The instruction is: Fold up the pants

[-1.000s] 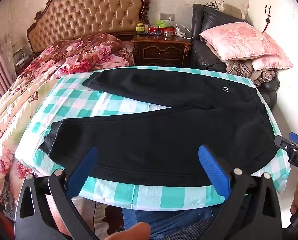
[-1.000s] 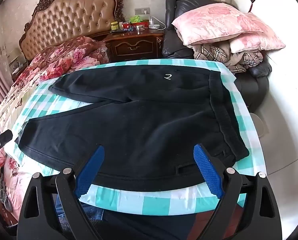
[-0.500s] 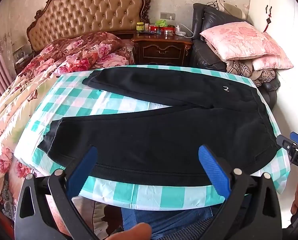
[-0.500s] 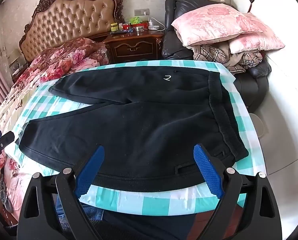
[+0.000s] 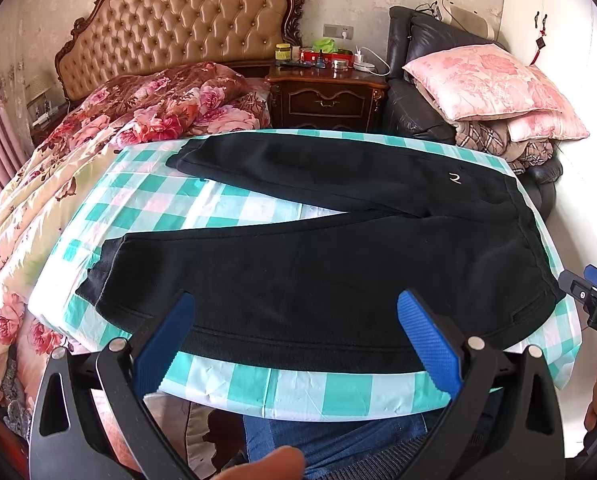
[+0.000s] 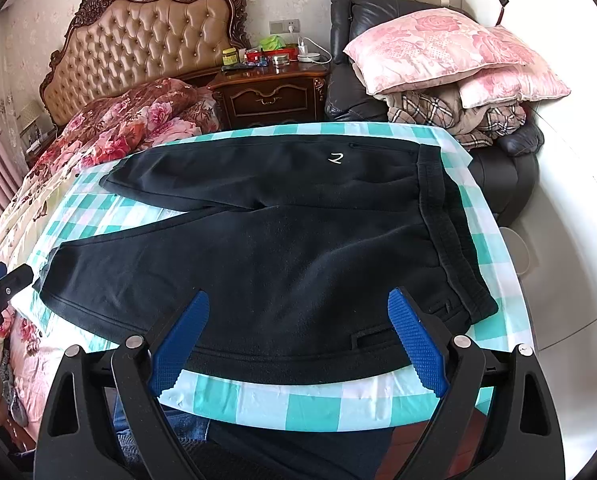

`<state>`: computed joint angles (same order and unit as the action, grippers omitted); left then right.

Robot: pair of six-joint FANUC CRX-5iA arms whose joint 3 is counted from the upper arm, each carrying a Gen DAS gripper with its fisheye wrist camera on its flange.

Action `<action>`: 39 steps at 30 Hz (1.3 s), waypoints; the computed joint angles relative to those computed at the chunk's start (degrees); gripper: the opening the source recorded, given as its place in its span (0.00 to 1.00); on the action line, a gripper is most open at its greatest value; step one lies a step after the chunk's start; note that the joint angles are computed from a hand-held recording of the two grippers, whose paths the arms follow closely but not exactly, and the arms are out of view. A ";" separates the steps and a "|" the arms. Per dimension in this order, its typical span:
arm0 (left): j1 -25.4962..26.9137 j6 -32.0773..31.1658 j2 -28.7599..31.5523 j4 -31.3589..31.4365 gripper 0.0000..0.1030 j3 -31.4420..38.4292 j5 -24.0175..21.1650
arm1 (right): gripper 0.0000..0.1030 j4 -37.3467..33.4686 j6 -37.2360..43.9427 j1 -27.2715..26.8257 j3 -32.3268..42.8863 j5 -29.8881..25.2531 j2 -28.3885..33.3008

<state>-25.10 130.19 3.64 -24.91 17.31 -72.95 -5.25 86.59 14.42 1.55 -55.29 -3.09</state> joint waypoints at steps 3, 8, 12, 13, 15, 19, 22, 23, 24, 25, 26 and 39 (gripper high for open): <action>0.03 -0.06 0.00 -0.10 0.98 0.11 -0.09 | 0.85 0.01 -0.05 -0.04 0.10 -0.09 0.02; 0.23 -0.34 0.11 0.15 0.98 0.22 0.03 | 0.85 -0.07 0.07 -0.04 0.04 -0.05 0.02; 0.13 -0.20 0.07 -0.09 0.98 0.21 0.06 | 0.85 -0.06 0.04 -0.06 0.10 -0.14 -0.01; 0.06 -0.10 0.12 -0.16 0.98 0.22 0.03 | 0.85 -0.12 0.07 -0.11 0.18 -0.24 0.01; 0.07 -0.14 0.10 -0.15 0.98 0.19 0.02 | 0.85 -0.01 0.01 -0.02 0.02 -0.09 -0.05; 0.17 -0.32 0.06 0.05 0.98 0.19 0.06 | 0.85 -0.05 0.04 -0.05 0.07 -0.19 -0.04; 0.21 -0.28 0.01 0.02 0.98 0.05 0.19 | 0.85 -0.01 -0.02 -0.01 -0.03 -0.10 -0.07; 0.19 -0.25 0.01 0.01 0.98 0.05 0.17 | 0.85 -0.02 -0.02 0.00 -0.04 -0.10 -0.06; 0.20 -0.25 0.05 0.02 0.98 0.11 0.13 | 0.85 -0.02 -0.02 0.00 -0.04 -0.10 -0.06; 0.17 -0.22 -0.01 -0.02 0.98 0.01 0.17 | 0.85 -0.02 -0.02 0.00 -0.04 -0.10 -0.06; 0.18 -0.21 -0.05 -0.04 0.98 -0.06 0.22 | 0.85 0.00 0.03 0.00 -0.08 -0.06 -0.08; 0.41 -0.32 -0.29 0.22 0.98 -0.66 0.72 | 0.85 -0.10 0.04 -0.06 -0.08 -0.20 -0.10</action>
